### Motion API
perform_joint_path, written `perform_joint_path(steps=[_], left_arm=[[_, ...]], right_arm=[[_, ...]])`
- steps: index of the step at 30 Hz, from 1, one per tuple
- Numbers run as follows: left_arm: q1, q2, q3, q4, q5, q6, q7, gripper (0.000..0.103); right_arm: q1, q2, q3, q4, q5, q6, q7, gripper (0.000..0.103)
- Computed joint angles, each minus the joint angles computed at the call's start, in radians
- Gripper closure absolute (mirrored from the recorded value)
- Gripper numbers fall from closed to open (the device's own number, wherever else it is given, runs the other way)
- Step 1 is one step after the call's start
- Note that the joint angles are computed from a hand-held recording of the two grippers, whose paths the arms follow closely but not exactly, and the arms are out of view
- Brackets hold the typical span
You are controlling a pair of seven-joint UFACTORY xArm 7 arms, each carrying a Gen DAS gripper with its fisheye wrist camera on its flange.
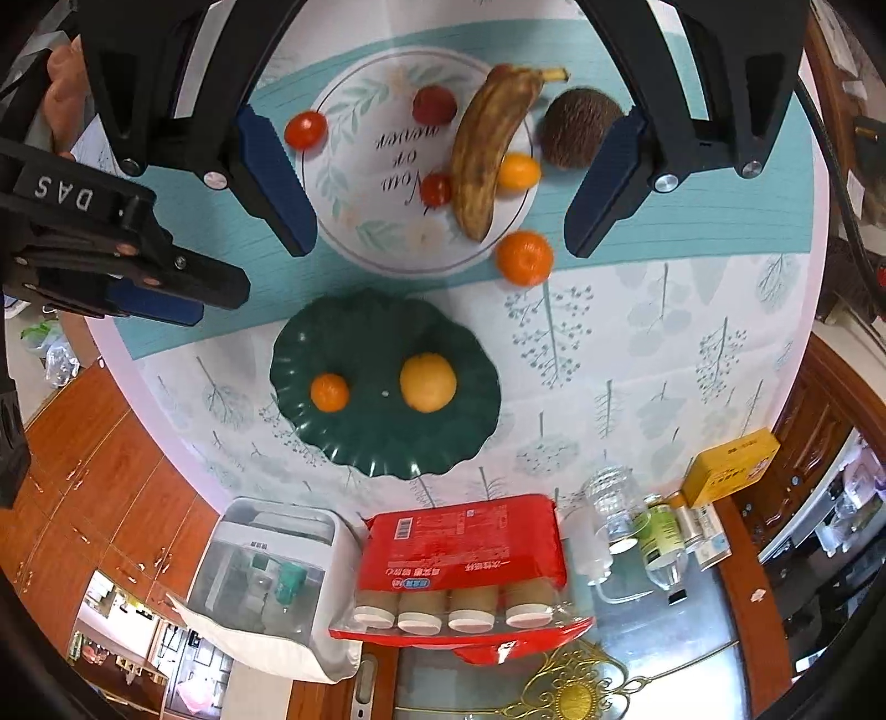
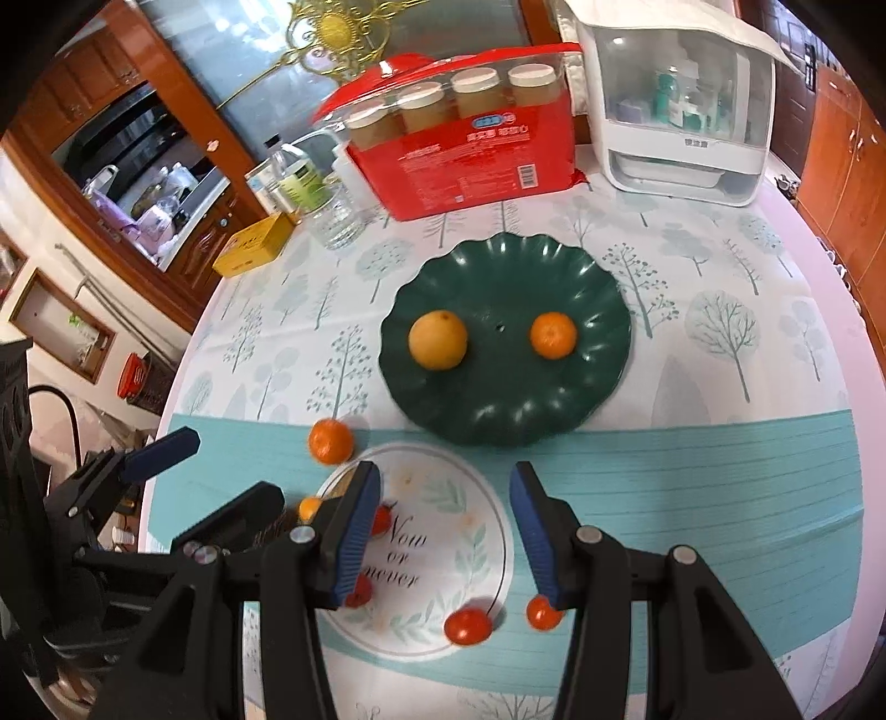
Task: Organize fruits
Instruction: 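Withdraw both open grippers from the plate back toward the placemat fruits, then grasp the brown-spotted banana with the left gripper while the right gripper grasps a red tomato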
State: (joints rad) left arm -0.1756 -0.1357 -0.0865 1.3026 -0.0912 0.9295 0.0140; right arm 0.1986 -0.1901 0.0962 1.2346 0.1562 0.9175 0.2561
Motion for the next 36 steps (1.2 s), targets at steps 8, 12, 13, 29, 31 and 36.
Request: perform_joint_path(steps=[8, 12, 13, 29, 31, 36], left_arm=[[0.005, -0.095, 0.011, -0.096, -0.019, -0.001, -0.004, 0.013], [0.014, -0.136, 0.029, -0.141, -0.045, 0.005, 0.014, 0.013], [0.017, -0.149, 0.031, -0.157, -0.045, 0.004, 0.017, 0.013], [0.035, -0.195, 0.073, -0.32, -0.108, -0.02, 0.145, 0.028], [0.035, -0.173, 0.073, -0.311, -0.117, -0.019, 0.159, 0.03], [0.032, -0.117, 0.056, -0.283, -0.105, -0.015, 0.194, 0.032]], right_arm=[[0.02, -0.069, 0.011, -0.081, 0.011, -0.006, -0.005, 0.054], [0.027, -0.095, 0.009, -0.124, 0.024, -0.004, -0.01, 0.054], [0.029, -0.1, 0.01, -0.133, 0.024, -0.004, -0.01, 0.054], [0.056, -0.138, 0.017, -0.324, 0.041, -0.019, -0.019, 0.054], [0.057, -0.137, 0.013, -0.342, 0.053, -0.024, -0.014, 0.054], [0.057, -0.131, 0.005, -0.364, 0.079, -0.032, -0.009, 0.054]])
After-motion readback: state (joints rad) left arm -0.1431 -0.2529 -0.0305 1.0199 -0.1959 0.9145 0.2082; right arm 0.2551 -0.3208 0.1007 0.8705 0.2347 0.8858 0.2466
